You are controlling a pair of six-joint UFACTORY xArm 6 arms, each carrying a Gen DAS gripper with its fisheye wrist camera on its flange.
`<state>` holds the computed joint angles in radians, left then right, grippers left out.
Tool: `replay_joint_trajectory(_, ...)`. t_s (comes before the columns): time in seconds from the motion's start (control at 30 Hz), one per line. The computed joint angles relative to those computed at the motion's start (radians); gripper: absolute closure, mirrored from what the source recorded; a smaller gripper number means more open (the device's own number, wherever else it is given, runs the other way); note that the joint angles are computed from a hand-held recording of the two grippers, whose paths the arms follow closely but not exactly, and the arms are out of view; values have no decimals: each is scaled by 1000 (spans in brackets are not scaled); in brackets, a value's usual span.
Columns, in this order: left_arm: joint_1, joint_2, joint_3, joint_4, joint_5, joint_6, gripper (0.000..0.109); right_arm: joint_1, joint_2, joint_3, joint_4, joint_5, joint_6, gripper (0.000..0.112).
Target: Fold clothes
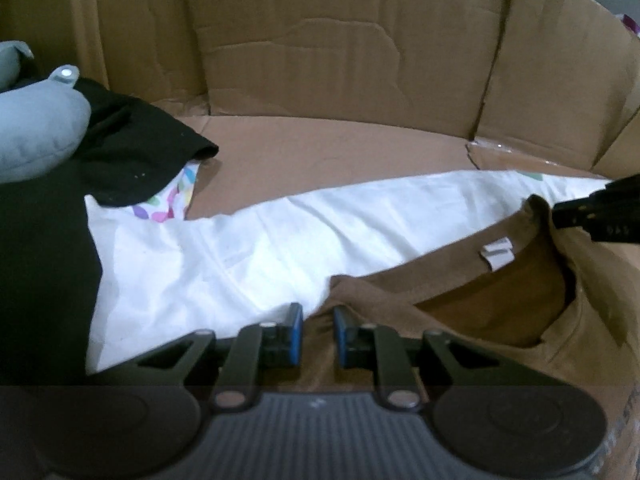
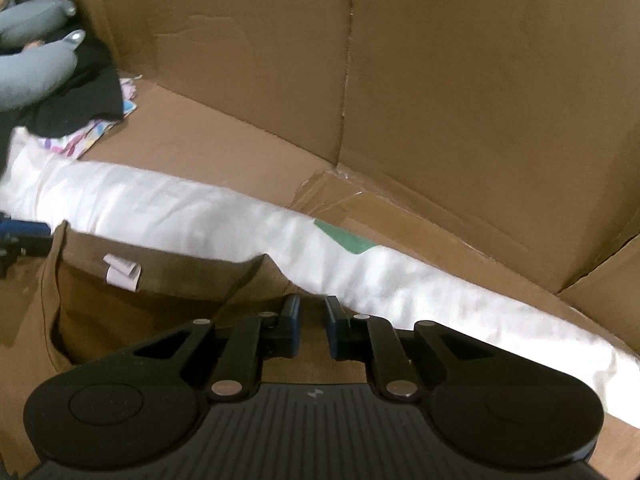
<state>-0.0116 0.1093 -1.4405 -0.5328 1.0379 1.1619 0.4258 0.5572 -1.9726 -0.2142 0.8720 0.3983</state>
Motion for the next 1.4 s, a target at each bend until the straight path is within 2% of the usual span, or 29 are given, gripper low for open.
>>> replay_joint_trajectory(0.13,19,6,-34,-3,40,-22,91,0,11,-41,14,42,-2,92)
replay_joint_trajectory(0.27,66,-13,-39,-67,86,18,91,-3,-105,121,18,-87,32,92)
replay_joint_trajectory(0.37,102,-41,-24,-108,156,84,90,9,-195,243,57,-164,-56,92)
replay_joint_trajectory(0.43,111,-67,1,-115,185,124,89,24,-234,296,84,-180,-143,92)
replay_joint_trajectory(0.53,110,-103,44,-111,209,161,89,43,-264,345,159,-165,-261,92)
replay_joint_trajectory(0.63,95,-127,78,-107,223,158,89,61,-258,353,167,-142,-303,92)
replay_joint_trajectory(0.77,59,-165,136,-104,199,150,87,76,-209,307,139,-141,-265,92)
replay_joint_trajectory(0.83,38,-183,167,-97,170,141,82,82,-182,275,120,-135,-245,92)
replay_joint_trajectory(0.97,6,-208,206,-74,103,84,82,79,-122,194,114,-113,-209,93)
replay_joint_trajectory(1.03,13,-212,197,-76,113,42,82,75,-99,150,118,-82,-173,93)
replay_joint_trajectory(1.1,38,-224,194,-101,141,60,82,76,-104,145,108,-74,-127,93)
replay_joint_trajectory(1.27,102,-239,178,-137,215,118,81,76,-211,276,101,-153,-98,92)
replay_joint_trajectory(1.33,127,-241,170,-143,245,143,73,72,-259,330,117,-164,-104,90)
replay_joint_trajectory(1.4,142,-238,154,-135,267,139,64,70,-297,371,124,-165,-110,81)
